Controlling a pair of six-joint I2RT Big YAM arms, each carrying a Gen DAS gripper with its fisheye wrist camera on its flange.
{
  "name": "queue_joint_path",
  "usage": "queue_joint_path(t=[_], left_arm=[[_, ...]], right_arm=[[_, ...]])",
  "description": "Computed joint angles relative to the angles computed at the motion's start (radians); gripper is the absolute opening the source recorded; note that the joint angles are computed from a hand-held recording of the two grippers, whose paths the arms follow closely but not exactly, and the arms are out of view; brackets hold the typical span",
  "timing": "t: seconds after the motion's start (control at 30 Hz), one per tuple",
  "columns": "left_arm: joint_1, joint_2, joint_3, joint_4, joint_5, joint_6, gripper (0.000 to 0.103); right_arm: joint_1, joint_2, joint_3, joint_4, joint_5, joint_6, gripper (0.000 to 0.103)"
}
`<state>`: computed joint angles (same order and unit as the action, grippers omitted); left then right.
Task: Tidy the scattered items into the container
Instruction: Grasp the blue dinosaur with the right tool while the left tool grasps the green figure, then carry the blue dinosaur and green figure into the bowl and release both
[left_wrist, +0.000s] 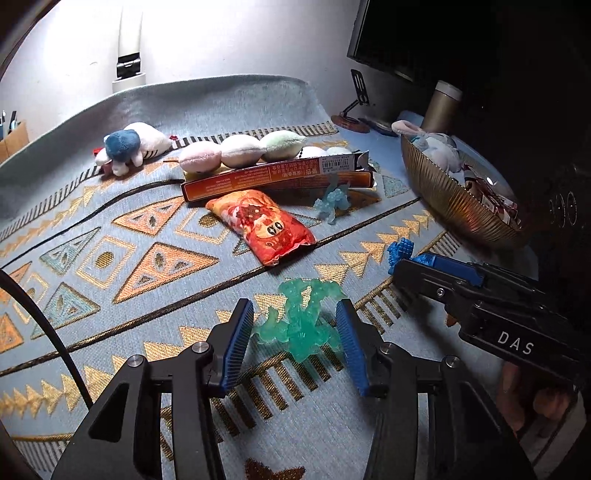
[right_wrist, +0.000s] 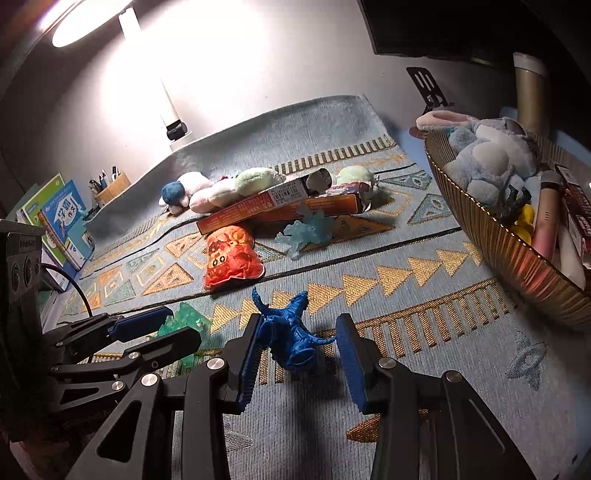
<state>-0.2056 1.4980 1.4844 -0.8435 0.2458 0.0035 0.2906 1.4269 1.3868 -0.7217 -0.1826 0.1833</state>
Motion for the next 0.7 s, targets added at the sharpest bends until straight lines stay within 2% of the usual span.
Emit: queue_joint_path(t=[0.17, 0.3, 0.43, 0.57, 0.7], left_arm=[[-0.02, -0.042, -0.002, 0.008, -0.008, 0.003, 0.044], [-0.046, -0.056, 0.022, 0.019, -0.003, -0.011, 0.044], [-0.084, -0.05, 0.071, 0.036, 0.011, -0.042, 0.044], [-0.123, -0.024, 0.143, 0.074, -0.012, -0.109, 0.044], [-0.16, 0.029, 0.248, 0.073, -0.011, -0.117, 0.044]], right_arm=[[-0.009, -0.052, -0.042, 0.026, -0.011, 0.006, 0.039], [-0.046, -0.106, -0.071, 0.013, -0.046, 0.03, 0.039], [-0.12, -0.182, -0.081, 0.03, -0.051, 0.048, 0.039], [-0.225, -0.254, -0.073, 0.078, -0.033, 0.077, 0.039], [-0.337, -0.284, -0.047, 0.097, 0.005, 0.124, 0.039]])
